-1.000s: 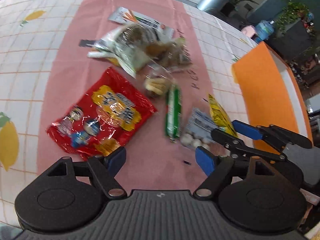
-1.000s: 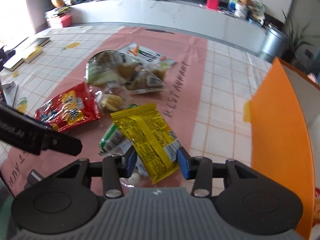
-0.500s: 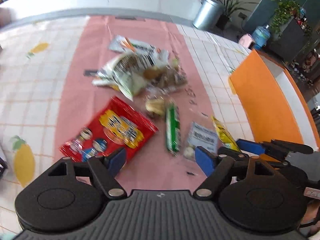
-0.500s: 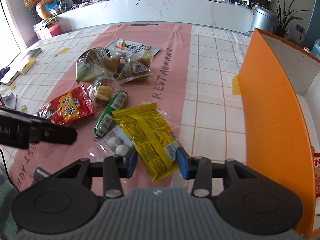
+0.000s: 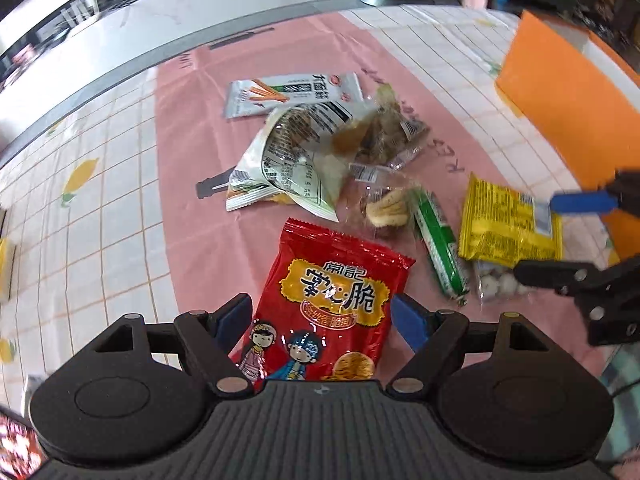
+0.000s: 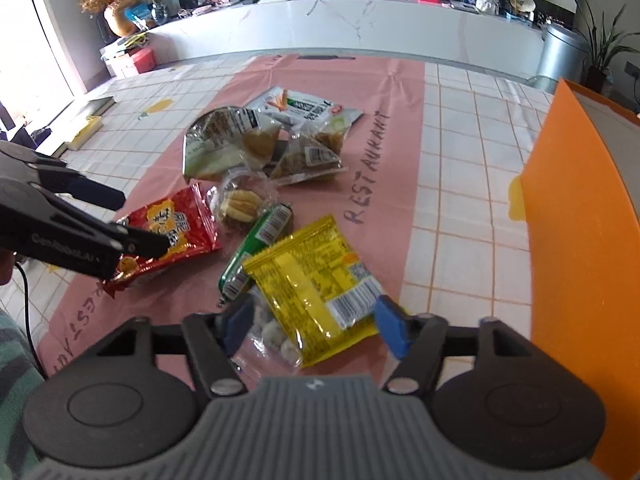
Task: Organize snacks
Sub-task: 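Grasp the yellow packet with the right tool while the left tool grasps the red packet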
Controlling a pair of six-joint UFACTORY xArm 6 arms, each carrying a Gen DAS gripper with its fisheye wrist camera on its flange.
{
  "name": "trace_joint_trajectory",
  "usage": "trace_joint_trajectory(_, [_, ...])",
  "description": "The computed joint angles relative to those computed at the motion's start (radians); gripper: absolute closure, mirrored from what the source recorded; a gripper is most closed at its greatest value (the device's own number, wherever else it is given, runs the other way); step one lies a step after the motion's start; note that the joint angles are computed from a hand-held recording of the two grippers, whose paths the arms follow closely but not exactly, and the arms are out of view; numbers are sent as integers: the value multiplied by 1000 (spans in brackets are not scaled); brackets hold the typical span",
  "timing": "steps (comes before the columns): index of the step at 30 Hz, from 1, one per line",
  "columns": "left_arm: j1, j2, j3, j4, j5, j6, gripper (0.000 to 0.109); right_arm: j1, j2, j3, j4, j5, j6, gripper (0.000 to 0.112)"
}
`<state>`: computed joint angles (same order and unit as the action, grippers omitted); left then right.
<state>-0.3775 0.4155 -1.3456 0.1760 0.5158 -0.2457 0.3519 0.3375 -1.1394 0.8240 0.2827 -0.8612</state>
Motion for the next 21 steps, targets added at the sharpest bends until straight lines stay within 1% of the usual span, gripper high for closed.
trace_joint_trajectory(3, [7, 16, -15, 30, 15, 66, 16, 5, 23, -28, 9, -7, -75, 34])
trace_joint_trajectory(4, [10, 17, -13, 6, 9, 110, 16, 7, 34, -40, 16, -12, -110, 30])
trace_joint_trajectory(6, [16, 22, -15, -61, 1, 201, 16, 4, 55, -65, 11, 4, -149, 28])
trace_joint_trajectory(7, [18, 25, -17, -100, 1, 247, 16, -2, 68, -83, 3, 29, -164, 28])
trace_joint_trajectory(8, [21, 28, -18, -138, 0, 288, 16, -6, 79, -96, -12, 47, -163, 28])
trace_joint_trajectory(10, [26, 38, -25, -214, -2, 353, 16, -9, 97, -112, -45, 52, -154, 25])
trace_joint_trajectory(12, [29, 46, -31, -271, 4, 378, 16, -10, 112, -123, -86, 46, -131, 25])
trace_joint_trajectory(14, [26, 46, -27, -299, -4, 392, 16, -11, 119, -125, -132, 45, -98, 26])
trace_joint_trajectory(16, [16, 43, -16, -269, -27, 370, 15, -12, 114, -121, -137, 48, -98, 30])
trace_joint_trajectory(18, [5, 37, 3, -179, -62, 312, 15, -11, 108, -115, -154, 46, -77, 32])
trace_joint_trajectory(19, [-1, 30, 19, -117, -89, 269, 15, -10, 106, -112, -163, 44, -67, 37])
trace_joint_trajectory(21, [-11, 23, 37, 30, -115, 179, 14, -13, 105, -115, -169, 58, -49, 42])
